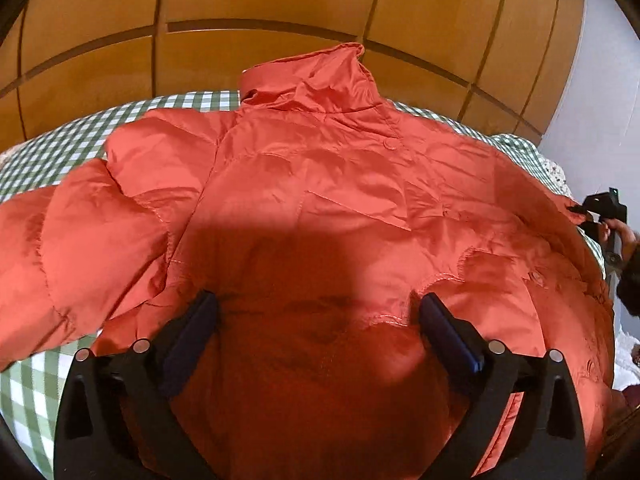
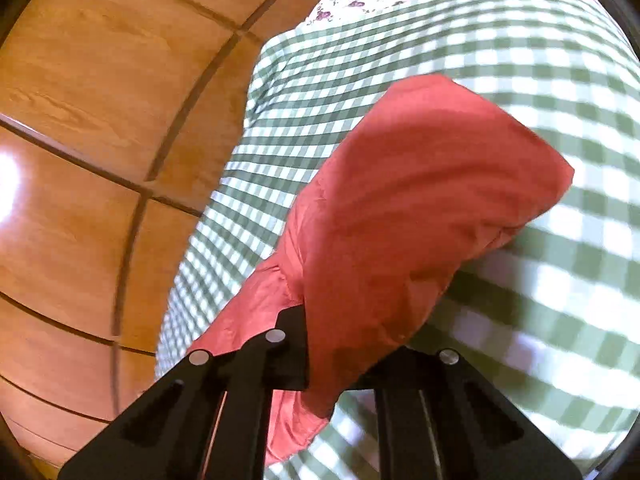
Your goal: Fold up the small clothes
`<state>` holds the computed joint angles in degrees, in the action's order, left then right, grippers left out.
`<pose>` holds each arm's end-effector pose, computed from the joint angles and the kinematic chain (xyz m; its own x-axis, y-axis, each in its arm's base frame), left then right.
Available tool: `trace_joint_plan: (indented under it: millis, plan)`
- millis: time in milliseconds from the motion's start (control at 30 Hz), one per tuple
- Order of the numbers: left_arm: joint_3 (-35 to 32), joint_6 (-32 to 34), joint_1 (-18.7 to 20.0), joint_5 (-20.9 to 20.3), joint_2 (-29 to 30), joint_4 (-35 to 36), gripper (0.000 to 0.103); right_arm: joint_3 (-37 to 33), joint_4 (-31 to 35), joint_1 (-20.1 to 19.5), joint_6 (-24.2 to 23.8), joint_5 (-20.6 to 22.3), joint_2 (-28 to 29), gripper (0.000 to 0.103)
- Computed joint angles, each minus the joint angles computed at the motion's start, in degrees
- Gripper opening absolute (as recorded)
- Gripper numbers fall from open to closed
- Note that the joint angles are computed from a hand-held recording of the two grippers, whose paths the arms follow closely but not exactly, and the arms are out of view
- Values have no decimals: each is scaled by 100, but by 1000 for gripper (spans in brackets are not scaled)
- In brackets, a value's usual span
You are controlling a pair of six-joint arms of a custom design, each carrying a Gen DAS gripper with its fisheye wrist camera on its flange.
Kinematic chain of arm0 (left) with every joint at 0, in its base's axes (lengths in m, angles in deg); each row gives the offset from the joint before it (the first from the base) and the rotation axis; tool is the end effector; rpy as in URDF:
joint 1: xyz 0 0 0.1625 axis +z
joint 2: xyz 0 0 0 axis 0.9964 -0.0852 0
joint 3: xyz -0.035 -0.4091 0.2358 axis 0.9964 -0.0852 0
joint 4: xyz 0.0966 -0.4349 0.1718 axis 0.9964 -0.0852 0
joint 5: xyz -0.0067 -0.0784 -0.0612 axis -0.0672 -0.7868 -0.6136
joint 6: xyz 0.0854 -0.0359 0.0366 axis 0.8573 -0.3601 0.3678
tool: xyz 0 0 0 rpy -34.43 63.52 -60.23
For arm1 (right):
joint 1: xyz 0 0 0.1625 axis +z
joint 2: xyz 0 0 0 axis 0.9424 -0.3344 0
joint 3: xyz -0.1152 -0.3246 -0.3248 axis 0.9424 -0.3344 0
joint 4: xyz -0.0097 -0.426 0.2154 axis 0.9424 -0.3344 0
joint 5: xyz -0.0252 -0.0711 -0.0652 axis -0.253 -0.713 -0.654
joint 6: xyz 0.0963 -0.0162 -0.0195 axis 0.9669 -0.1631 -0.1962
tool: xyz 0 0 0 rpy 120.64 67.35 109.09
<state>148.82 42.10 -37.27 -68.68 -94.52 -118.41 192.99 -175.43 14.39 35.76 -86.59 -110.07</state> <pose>-0.0055 -0.3168 0.2938 -0.8410 0.0142 -0.5408 0.3988 0.6918 -0.6020 0.0600 -0.5966 0.2401 -0.9209 0.3844 -0.0640 0.2814 0.5422 -0.7917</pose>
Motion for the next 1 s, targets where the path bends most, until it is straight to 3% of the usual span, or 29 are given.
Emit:
trace_joint_plan:
  millis: [67, 133, 300, 500, 633, 767, 867, 933, 1000]
  plan:
    - [2, 73, 77, -77, 41, -163, 99, -107, -86, 253, -231, -474, 128, 7]
    - [6, 212, 160, -137, 50, -326, 99, -175, -267, 486, -431, -688, 232, 7]
    - [32, 240, 180, -229, 2, -404, 99, -453, -823, 1270, -1440, -949, 626, 7]
    - [57, 255, 208, -351, -71, -484, 99, -796, -1011, 2020, -2493, -766, 1260, 7]
    - [65, 261, 210, -370, -79, -519, 99, -907, -931, 2382, -2879, -571, 1629, 7]
    - [75, 267, 212, -395, -90, -555, 99, -1057, -996, 2693, -3633, -365, 2122, 7]
    - [77, 278, 228, -430, -91, -593, 99, -1160, -819, 2906, -4445, -371, 2507, 8]
    - [81, 293, 244, -455, -86, -632, 99, -1261, -751, 3006, -5248, -642, 2838, 11]
    - [87, 298, 254, -481, -98, -655, 99, -1330, -936, 3137, -6237, -1189, 3261, 18]
